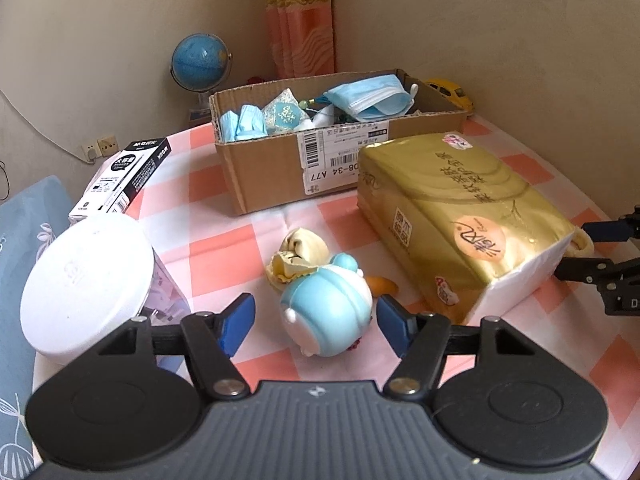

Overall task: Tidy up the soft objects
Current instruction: 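Grasp the cream fluffy ring with the right gripper while the left grasps the blue toy, then lift the light-blue toy and drop it into the box with the left gripper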

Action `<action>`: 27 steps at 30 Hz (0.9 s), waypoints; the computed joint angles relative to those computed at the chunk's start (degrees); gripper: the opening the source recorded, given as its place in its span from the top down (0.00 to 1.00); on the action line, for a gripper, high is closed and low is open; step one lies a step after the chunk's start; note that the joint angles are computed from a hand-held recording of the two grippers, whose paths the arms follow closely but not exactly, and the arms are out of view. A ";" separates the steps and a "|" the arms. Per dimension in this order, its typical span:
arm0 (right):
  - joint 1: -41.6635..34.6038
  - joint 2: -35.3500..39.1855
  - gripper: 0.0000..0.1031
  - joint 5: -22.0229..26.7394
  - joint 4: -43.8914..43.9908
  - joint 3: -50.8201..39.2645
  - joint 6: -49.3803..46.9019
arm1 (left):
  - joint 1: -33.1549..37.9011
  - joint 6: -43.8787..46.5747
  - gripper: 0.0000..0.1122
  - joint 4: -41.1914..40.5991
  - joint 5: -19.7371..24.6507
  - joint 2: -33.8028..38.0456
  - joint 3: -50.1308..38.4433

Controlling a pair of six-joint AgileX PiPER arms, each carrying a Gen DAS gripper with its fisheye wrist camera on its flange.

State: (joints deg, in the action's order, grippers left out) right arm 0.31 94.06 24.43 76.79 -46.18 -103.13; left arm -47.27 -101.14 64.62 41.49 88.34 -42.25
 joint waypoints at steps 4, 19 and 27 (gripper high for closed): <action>0.33 -0.05 0.45 -0.77 0.82 -0.04 -0.82 | 0.12 -0.40 0.41 0.28 -0.50 0.18 0.05; -0.56 -2.73 0.55 -0.01 -6.17 0.85 6.90 | 1.64 3.84 0.58 -2.34 -4.83 -4.17 2.83; -2.33 -5.65 0.57 1.83 -11.27 2.00 11.49 | 0.49 19.47 0.59 -12.94 -3.87 -11.11 3.81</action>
State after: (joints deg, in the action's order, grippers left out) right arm -2.02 88.41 26.26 65.51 -44.18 -91.64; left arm -46.78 -81.66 51.68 37.62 77.23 -38.44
